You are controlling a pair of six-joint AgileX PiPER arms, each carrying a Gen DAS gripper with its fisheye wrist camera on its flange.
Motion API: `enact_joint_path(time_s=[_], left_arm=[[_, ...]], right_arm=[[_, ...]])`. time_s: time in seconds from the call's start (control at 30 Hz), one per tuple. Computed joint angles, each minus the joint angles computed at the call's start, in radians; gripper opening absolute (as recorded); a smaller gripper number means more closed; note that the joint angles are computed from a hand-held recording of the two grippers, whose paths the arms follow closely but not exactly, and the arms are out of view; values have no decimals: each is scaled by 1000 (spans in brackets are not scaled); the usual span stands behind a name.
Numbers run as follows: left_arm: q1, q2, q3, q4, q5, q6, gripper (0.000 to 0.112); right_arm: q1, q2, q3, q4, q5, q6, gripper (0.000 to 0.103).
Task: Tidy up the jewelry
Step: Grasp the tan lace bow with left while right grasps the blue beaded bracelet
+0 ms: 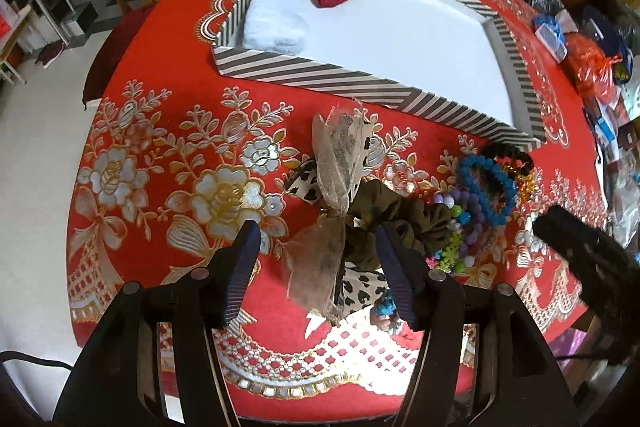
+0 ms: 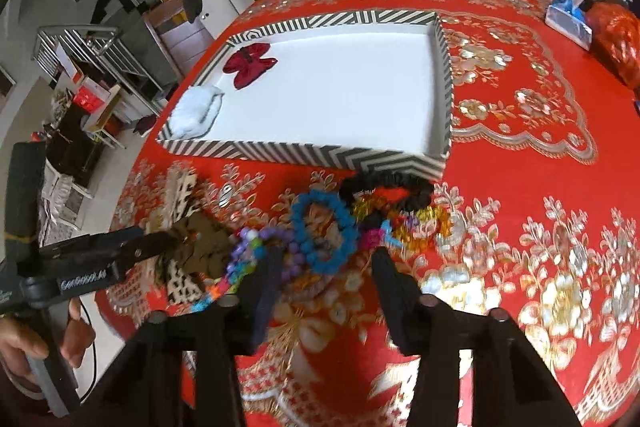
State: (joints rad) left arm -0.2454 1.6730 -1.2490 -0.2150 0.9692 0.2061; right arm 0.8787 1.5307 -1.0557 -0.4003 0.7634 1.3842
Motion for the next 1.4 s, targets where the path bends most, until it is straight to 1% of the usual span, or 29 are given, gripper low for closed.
enact_joint_path(time_s=[0.1, 0.27, 0.3, 0.33, 0.37, 0.4, 0.43, 0.47, 0.5, 0.57, 0.6, 0.67, 0.83, 0.93, 1.0, 1.07, 1.23, 1.4], left_arm=[[-4, 12, -3, 4, -8, 9, 60], [-4, 34, -12, 6, -21, 21, 60], [-4, 38, -14, 9, -24, 22, 60], [-4, 40, -13, 12, -28, 24, 59], [-5, 43, -10, 16, -36, 31, 56], [-6, 47, -11, 16, -38, 38, 46], [-5, 54, -15, 9, -35, 49, 39], [1, 62, -22, -6, -25, 65, 29], [5, 66, -25, -17, -21, 75, 21], [8, 62, -27, -25, -23, 94, 17], [12, 57, -29, -32, -23, 104, 15], [34, 53, -49, -70, 2, 135, 15], [102, 49, -150, -168, 107, 183, 15], [120, 49, -201, -195, 146, 181, 15], [127, 61, -250, -220, 185, 176, 15], [127, 73, -292, -242, 214, 167, 15], [101, 108, -384, -239, 230, 131, 15], [74, 150, -470, -221, 217, 87, 15]], right_arm=[[-42, 39, -31, 22, -7, -94, 32], [-93, 124, -102, 80, 15, -269, 30], [-100, 140, -111, 89, 21, -294, 28], [-108, 155, -117, 104, 21, -318, 24], [-117, 166, -117, 120, 14, -344, 22], [-117, 169, -114, 121, 8, -352, 18], [-116, 176, -120, 115, 15, -361, 12], [-115, 179, -125, 112, 23, -366, 11], [-116, 176, -125, 115, 19, -370, 11], [-124, 152, -109, 130, -3, -372, 11], [-123, 139, -103, 129, -6, -365, 11], [-121, 86, -77, 130, -34, -342, 11], [-100, -27, -62, 92, -48, -278, 11], [-96, -50, -84, 69, -40, -262, 11], [-97, -52, -107, 51, -34, -253, 11], [-98, -56, -132, 34, -13, -256, 11], [-118, -56, -167, 29, -7, -279, 11], [-151, -47, -194, 46, -12, -312, 11]])
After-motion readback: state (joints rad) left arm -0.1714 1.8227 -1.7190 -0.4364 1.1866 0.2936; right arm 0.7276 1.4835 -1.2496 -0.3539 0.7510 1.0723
